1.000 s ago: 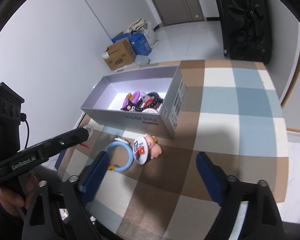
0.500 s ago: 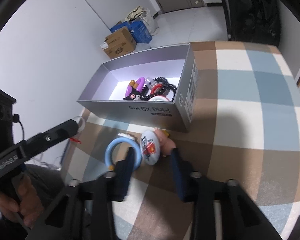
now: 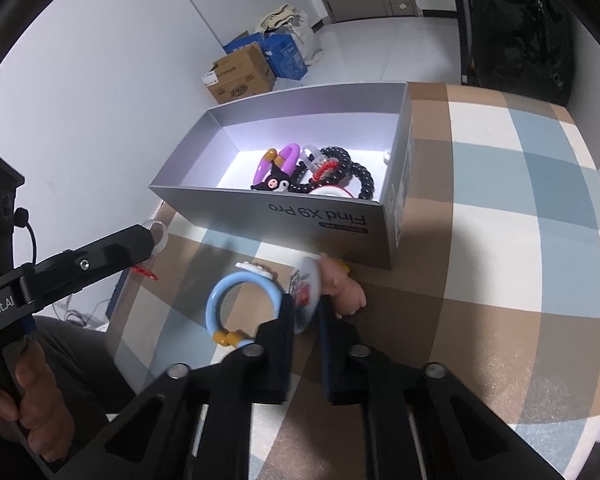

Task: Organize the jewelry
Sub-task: 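Grasp the clear red-capped trinket with the left gripper while the right gripper grasps the white badge, then carry both items over the box and open both grippers to drop them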

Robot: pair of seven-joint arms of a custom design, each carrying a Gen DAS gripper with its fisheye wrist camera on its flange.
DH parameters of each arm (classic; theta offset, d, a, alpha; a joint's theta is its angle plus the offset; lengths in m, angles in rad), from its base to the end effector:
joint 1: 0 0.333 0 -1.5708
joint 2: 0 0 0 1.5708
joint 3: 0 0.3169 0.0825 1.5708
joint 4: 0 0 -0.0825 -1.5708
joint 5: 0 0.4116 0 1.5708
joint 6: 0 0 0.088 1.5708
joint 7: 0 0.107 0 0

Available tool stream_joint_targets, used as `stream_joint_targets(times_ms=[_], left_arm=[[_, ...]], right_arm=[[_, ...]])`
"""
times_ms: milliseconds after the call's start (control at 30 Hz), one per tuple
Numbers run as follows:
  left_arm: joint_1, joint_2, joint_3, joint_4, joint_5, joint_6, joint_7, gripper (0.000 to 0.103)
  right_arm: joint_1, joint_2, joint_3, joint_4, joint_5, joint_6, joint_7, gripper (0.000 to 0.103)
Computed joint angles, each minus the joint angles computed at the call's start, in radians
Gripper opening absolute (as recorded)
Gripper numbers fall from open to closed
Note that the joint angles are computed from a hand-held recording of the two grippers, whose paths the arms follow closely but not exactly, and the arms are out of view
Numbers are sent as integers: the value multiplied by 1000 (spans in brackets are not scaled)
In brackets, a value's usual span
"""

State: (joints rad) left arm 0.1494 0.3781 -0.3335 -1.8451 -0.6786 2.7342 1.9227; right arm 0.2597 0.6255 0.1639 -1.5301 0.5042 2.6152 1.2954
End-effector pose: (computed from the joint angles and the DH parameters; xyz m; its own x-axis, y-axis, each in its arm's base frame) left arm 0.6896 -0.0841 0.3657 -0.0503 -0.8829 0.4669 -0.8675 -0.1931 -0.4585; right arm 0.7116 0.2838 0.3279 0.3287 -0.8639 -0.3816 -0.8874 -0.1441 -0.4379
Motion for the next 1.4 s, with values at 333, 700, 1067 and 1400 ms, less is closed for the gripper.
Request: stream_joint_targets(times_ms=[333,700,1067,1400], left_arm=[[-2,3,2,4,15,1,-11,15],[-16,-5,6,-12,57,43,-45,15],[-15,-4,-10,-18,135,123,-106,15],[-27,54,-12,63,268,165,-206,15]], right_arm=[[2,-2,6,-1,8,26,-21,5],[-36,-38,49,-38,88,71,-97,5],[-62,-68,80,-46,200,86,-209,5],[-89,-62,103,11,326,98,-296,5]])
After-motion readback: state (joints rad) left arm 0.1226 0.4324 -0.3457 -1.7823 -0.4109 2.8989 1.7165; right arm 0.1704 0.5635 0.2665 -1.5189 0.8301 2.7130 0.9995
